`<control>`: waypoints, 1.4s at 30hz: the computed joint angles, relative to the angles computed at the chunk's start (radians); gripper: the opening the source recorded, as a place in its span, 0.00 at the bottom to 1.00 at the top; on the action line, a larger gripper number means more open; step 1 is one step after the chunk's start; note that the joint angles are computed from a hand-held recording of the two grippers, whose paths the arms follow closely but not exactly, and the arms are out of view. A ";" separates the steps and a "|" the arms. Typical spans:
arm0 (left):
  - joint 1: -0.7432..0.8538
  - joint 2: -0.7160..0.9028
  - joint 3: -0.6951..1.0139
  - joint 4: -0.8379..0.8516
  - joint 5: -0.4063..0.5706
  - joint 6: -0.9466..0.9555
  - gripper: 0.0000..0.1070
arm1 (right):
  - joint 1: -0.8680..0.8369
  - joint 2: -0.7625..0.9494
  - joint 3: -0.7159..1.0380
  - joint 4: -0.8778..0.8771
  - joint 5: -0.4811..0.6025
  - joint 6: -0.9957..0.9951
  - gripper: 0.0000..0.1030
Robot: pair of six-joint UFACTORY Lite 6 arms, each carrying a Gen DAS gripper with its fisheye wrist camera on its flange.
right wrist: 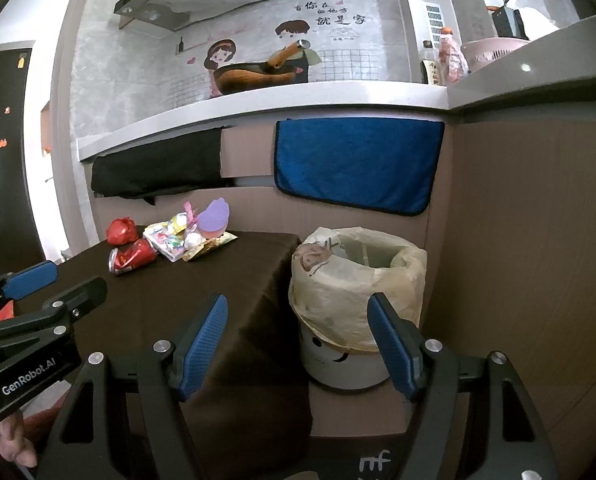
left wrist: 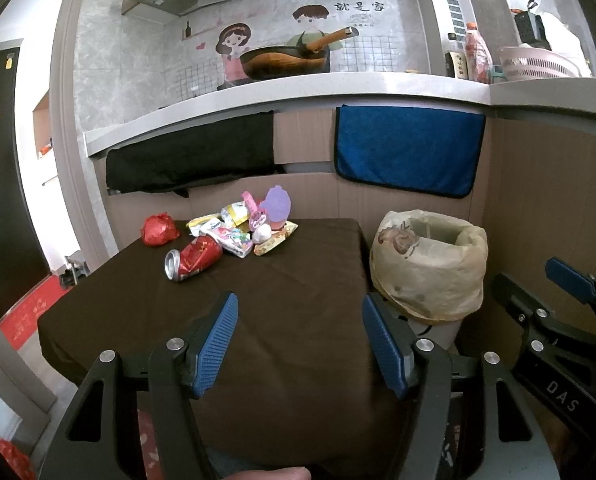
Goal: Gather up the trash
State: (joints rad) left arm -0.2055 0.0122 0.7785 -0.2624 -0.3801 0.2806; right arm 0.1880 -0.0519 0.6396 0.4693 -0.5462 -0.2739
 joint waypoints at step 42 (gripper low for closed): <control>0.014 0.001 0.000 0.024 0.002 -0.019 0.61 | -0.012 0.008 0.016 -0.031 0.021 0.023 0.68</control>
